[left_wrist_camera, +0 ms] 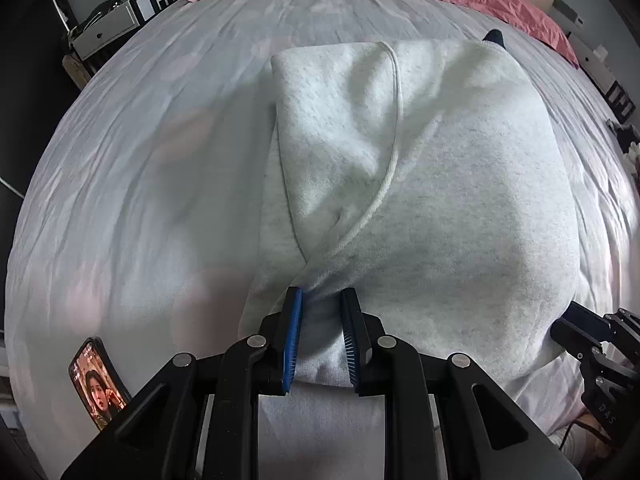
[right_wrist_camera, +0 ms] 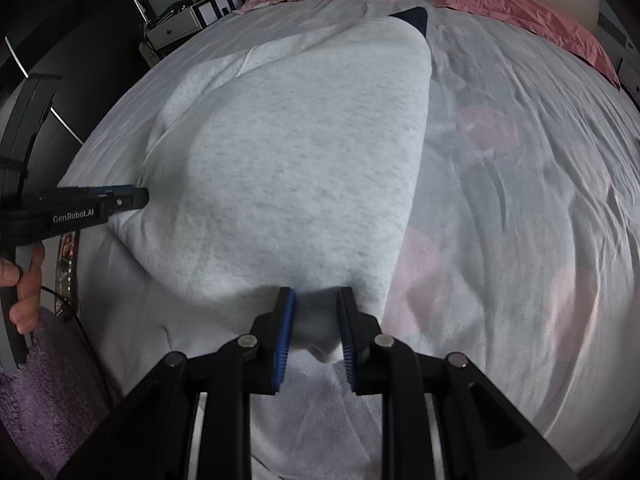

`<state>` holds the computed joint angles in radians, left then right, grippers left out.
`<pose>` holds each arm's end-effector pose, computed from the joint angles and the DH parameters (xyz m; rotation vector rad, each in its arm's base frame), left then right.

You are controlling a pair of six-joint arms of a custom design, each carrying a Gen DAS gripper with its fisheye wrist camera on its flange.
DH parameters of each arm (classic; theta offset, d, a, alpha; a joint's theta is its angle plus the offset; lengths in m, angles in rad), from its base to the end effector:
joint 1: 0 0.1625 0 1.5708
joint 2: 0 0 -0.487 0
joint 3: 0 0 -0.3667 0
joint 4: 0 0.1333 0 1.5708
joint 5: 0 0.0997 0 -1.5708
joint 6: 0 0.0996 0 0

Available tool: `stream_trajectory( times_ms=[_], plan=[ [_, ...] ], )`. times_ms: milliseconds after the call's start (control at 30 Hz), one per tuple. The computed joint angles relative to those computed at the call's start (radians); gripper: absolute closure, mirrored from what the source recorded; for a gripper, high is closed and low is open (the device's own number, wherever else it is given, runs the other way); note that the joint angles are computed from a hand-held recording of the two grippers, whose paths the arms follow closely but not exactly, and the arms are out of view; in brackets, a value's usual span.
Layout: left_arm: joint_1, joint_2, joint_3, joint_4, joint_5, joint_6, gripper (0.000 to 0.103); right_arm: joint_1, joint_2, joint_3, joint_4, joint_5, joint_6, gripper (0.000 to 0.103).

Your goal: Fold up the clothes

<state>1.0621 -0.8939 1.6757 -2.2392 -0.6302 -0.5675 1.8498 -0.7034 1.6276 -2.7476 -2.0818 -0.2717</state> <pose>-0.1336 -0.6785 0.2142 -0.0012 2.2375 -0.4737 0.2770 -0.6598 0.1256 0.6270 -2.5381 0.3343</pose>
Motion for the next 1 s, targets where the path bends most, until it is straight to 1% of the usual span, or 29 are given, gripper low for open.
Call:
stream_trajectory(
  times_ms=[100, 233, 267, 333, 433, 533, 633, 700, 733, 767, 800, 833, 1000],
  plan=[
    [-0.003, 0.001, 0.005, -0.001, 0.009, 0.002, 0.082, 0.002, -0.002, -0.012, 0.034, -0.008, 0.022, 0.082],
    [0.006, -0.019, 0.028, -0.061, -0.028, 0.008, 0.081, 0.012, -0.036, -0.003, 0.071, -0.012, 0.06, 0.082],
    [0.008, -0.021, 0.031, -0.07, -0.035, 0.009, 0.081, 0.013, -0.047, -0.001, 0.09, -0.012, 0.079, 0.079],
    [0.011, -0.027, 0.036, -0.084, -0.048, 0.011, 0.081, 0.012, -0.071, 0.0, 0.148, -0.016, 0.138, 0.078],
    [0.012, -0.03, 0.041, -0.091, -0.052, 0.011, 0.081, 0.01, -0.103, 0.015, 0.201, -0.033, 0.207, 0.077],
    [0.011, -0.032, 0.048, -0.098, -0.052, 0.01, 0.081, 0.012, -0.117, 0.041, 0.222, -0.056, 0.231, 0.075],
    [0.01, -0.037, 0.057, -0.108, -0.056, 0.01, 0.081, 0.007, -0.109, 0.054, 0.229, -0.068, 0.246, 0.074],
    [0.009, -0.039, 0.063, -0.112, -0.055, 0.01, 0.081, 0.002, -0.096, 0.054, 0.206, -0.066, 0.24, 0.071],
    [0.008, -0.04, 0.066, -0.114, -0.053, 0.01, 0.081, 0.003, -0.086, 0.05, 0.193, -0.072, 0.233, 0.069],
    [0.007, -0.041, 0.068, -0.116, -0.053, 0.01, 0.081, 0.002, -0.076, 0.044, 0.185, -0.07, 0.228, 0.063],
    [0.007, -0.042, 0.071, -0.117, -0.053, 0.009, 0.081, 0.0, -0.066, 0.038, 0.177, -0.062, 0.224, 0.061],
    [0.007, -0.042, 0.073, -0.118, -0.052, 0.009, 0.081, 0.0, -0.058, 0.038, 0.153, -0.061, 0.22, 0.061],
    [0.008, -0.047, 0.085, -0.135, -0.061, 0.013, 0.081, 0.007, -0.031, 0.06, -0.049, -0.078, 0.195, 0.062]
  ],
)
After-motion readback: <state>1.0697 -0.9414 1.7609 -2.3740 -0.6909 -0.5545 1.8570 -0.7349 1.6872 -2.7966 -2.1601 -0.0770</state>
